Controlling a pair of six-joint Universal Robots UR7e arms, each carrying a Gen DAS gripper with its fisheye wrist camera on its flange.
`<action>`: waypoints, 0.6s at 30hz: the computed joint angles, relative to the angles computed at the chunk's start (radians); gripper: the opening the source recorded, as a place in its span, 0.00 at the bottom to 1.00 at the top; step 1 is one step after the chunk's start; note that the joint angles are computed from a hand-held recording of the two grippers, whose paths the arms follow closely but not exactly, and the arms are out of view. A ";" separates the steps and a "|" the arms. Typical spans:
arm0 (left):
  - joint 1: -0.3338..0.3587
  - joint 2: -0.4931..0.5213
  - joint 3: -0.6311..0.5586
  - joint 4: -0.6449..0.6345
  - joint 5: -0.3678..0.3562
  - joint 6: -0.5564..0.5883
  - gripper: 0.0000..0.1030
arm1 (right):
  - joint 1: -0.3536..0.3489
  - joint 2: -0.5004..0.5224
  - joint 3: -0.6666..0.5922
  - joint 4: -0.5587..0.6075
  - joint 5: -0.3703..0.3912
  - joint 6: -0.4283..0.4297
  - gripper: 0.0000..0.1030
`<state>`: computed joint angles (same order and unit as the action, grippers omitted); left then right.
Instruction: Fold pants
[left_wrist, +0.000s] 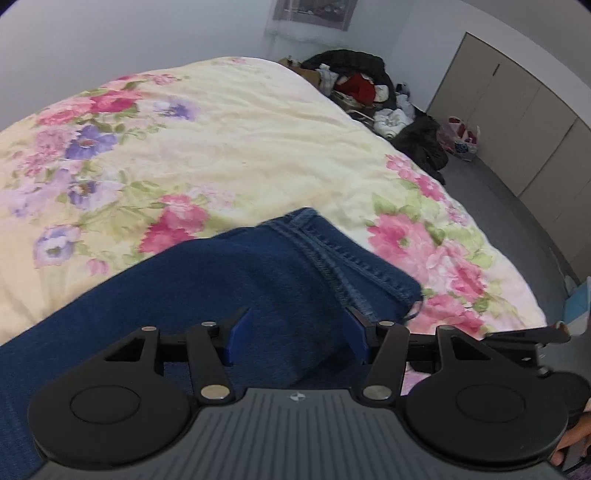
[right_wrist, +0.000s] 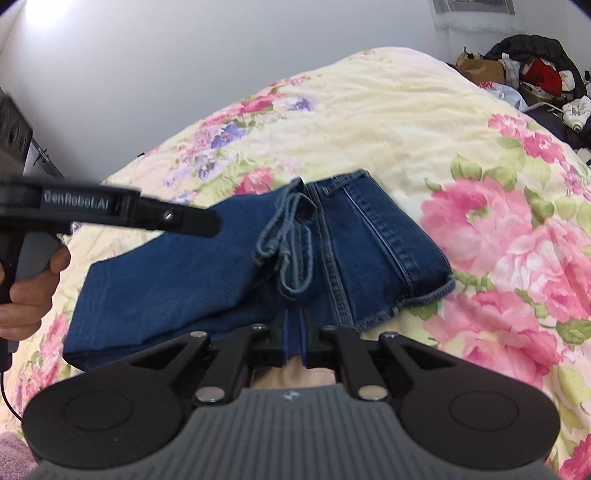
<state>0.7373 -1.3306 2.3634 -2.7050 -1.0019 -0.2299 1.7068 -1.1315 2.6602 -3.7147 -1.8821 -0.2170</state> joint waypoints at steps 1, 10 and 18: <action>0.005 -0.029 0.014 0.011 0.044 0.006 0.64 | 0.010 0.002 -0.007 0.001 -0.003 0.007 0.03; 0.117 -0.387 0.119 0.295 0.307 0.059 0.62 | 0.007 0.088 -0.122 0.054 0.086 0.203 0.29; 0.256 -0.578 0.162 0.363 0.378 0.103 0.61 | 0.043 0.145 -0.228 0.104 -0.047 0.319 0.06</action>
<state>0.9936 -1.9086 2.5255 -2.3422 -0.6240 -0.1271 1.7497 -0.9868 2.4319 -3.6108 -1.9288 0.1017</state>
